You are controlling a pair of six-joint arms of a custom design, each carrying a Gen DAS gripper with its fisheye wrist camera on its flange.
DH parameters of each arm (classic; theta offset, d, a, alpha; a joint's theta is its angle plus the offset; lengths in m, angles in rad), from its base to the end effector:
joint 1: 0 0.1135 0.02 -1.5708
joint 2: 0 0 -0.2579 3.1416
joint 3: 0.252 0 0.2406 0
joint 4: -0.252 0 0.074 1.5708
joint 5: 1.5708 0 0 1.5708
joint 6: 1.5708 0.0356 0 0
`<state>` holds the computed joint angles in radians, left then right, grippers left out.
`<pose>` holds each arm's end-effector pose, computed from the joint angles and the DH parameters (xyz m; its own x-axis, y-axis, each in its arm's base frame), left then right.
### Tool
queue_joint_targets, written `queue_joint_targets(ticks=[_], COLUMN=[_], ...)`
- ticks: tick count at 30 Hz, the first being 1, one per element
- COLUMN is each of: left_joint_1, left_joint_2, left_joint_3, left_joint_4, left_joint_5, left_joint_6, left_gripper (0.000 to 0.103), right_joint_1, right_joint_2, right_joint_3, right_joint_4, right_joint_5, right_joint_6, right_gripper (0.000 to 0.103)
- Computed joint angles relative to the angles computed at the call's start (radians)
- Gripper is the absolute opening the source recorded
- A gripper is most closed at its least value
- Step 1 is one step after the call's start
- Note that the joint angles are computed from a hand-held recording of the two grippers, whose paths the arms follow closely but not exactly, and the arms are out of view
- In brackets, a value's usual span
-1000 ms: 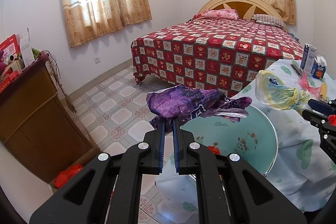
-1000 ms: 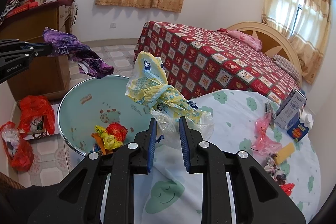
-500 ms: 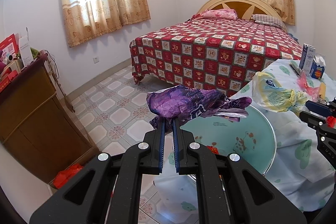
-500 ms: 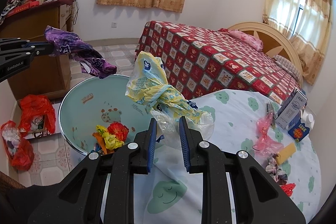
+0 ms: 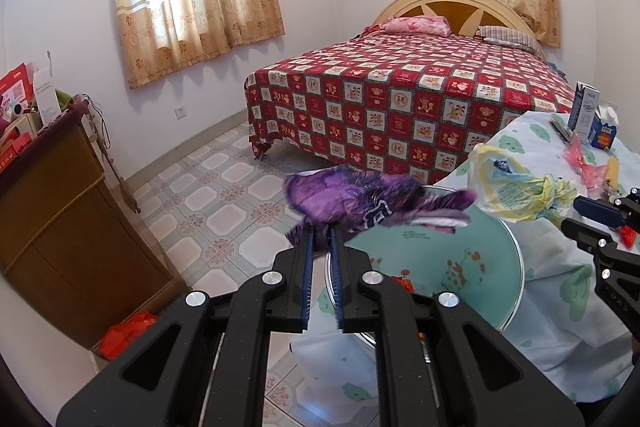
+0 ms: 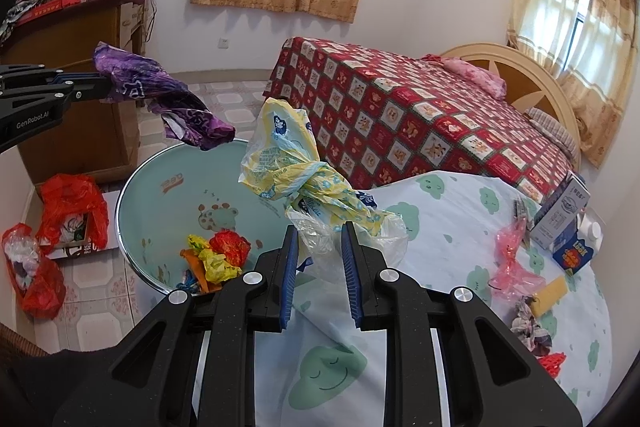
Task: Collect trash
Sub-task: 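Open both tools to drop the purple wrapper and yellow-white bag into the bucket, then move both open tools back over the remaining trash on the table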
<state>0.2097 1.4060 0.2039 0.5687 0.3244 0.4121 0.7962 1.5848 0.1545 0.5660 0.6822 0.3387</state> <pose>0.2024 0.0315 0.1084 -0.5088 0.2799 -0.8141 0.2813 0.9478 0.1500 0.1431 0.1141 0.0718 -0.5910 -0.2352 -0.7716 -0.0764 0.9686 -0.2366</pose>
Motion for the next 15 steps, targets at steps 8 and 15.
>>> queue_joint_targets(ticks=[8,15], left_joint_1=[-0.064,-0.081], left_joint_2=[-0.014,0.022], left_joint_3=[-0.044,-0.049], left_joint_4=[0.047,0.090], left_joint_5=[-0.043,-0.058], left_joint_6=[-0.035,-0.033], left_gripper=[0.036,0.044], right_joint_1=[0.002,0.006], right_joint_2=[0.028,0.026], right_joint_3=[-0.010,-0.039], right_joint_4=[0.062,0.098], right_joint_5=[0.003,0.007], right_joint_6=[-0.011,0.019], right_gripper=[0.044,0.049])
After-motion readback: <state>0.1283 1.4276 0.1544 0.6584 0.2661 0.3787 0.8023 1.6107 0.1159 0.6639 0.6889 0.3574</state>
